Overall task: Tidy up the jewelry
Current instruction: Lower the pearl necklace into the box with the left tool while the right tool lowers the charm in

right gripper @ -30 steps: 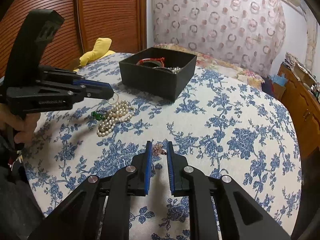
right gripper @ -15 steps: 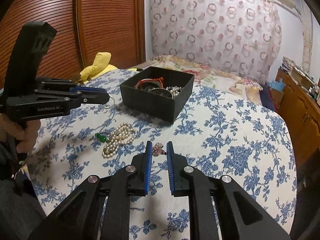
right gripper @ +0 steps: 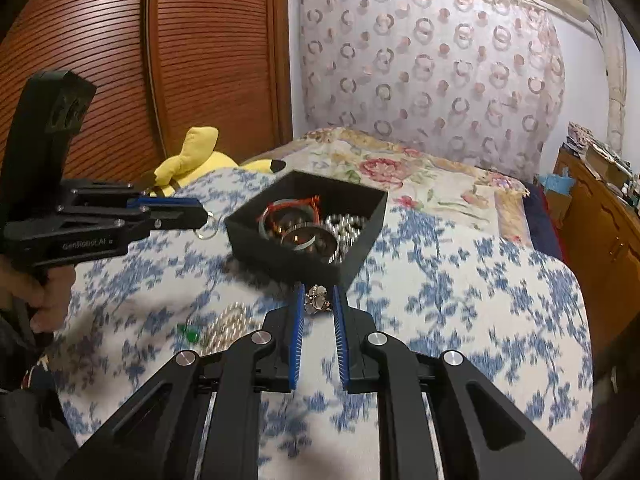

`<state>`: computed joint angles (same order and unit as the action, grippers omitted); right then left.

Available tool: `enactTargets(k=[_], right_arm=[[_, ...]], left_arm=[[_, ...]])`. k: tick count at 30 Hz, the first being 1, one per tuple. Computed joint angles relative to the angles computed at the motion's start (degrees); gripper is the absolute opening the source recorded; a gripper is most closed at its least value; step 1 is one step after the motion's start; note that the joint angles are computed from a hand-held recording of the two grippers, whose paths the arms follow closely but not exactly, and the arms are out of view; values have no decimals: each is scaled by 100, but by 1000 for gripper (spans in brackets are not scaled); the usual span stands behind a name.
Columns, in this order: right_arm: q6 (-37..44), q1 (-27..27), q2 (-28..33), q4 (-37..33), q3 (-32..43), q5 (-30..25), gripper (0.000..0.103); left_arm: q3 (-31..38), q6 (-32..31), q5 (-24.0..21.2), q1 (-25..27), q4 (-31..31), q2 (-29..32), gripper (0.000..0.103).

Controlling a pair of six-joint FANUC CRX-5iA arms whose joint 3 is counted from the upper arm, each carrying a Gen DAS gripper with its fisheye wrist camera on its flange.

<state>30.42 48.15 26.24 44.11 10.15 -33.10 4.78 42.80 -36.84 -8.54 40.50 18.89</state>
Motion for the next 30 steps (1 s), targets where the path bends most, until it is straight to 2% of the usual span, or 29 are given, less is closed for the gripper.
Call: enactTargets(k=[15,30], right_arm=[[1905,-340,1134,-1740,2024,-301,17],[2340,-467,1326,-2329,2396,-339,18]], left_arm=[[1119,758,-332,80,-551,728,10],[2178,1205,-736,3,-970,1399,10]])
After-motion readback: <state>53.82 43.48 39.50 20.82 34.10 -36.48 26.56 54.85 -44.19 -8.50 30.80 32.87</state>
